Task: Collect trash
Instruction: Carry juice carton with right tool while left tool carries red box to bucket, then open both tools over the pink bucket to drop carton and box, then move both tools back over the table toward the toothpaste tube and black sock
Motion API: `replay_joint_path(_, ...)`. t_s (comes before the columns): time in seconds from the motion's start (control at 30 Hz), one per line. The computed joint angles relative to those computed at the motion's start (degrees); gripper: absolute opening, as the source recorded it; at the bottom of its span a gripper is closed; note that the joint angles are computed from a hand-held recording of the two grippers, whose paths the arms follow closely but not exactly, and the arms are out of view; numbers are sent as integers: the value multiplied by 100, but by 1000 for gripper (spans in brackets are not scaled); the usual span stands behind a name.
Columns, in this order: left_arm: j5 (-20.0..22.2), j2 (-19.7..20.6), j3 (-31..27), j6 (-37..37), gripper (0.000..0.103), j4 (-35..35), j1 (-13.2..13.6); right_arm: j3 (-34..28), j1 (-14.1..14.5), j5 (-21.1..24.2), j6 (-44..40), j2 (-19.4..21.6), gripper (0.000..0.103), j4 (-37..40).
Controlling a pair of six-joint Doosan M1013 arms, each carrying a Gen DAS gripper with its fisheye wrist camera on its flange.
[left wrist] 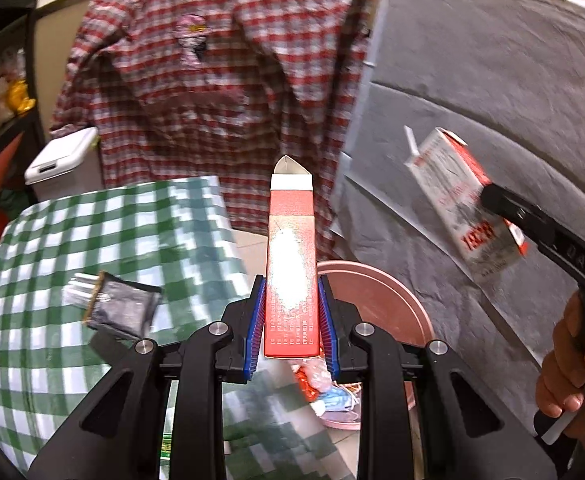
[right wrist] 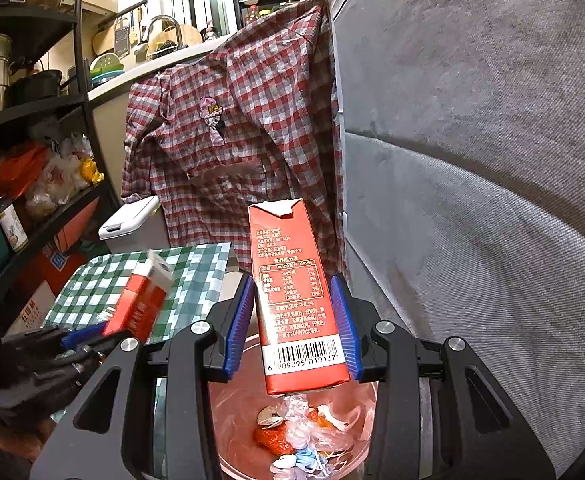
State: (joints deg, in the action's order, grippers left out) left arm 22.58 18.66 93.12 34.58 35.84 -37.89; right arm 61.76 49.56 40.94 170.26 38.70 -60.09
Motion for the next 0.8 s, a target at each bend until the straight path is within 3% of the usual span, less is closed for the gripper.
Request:
replay_joint_path(0.27, -139, 143, -158, 943, 26, -800, -40, -47, -58, -32, -327, 27, 43, 447)
replay_joint_path(0.37, -251, 150, -175, 1192, 32, -1073, -30, -142, -82, 52, -705, 78, 45, 771)
replay_joint_path(0.8, -280, -5, -18, 528, 32, -464, 1, -115, -17, 63, -677, 53, 48, 555)
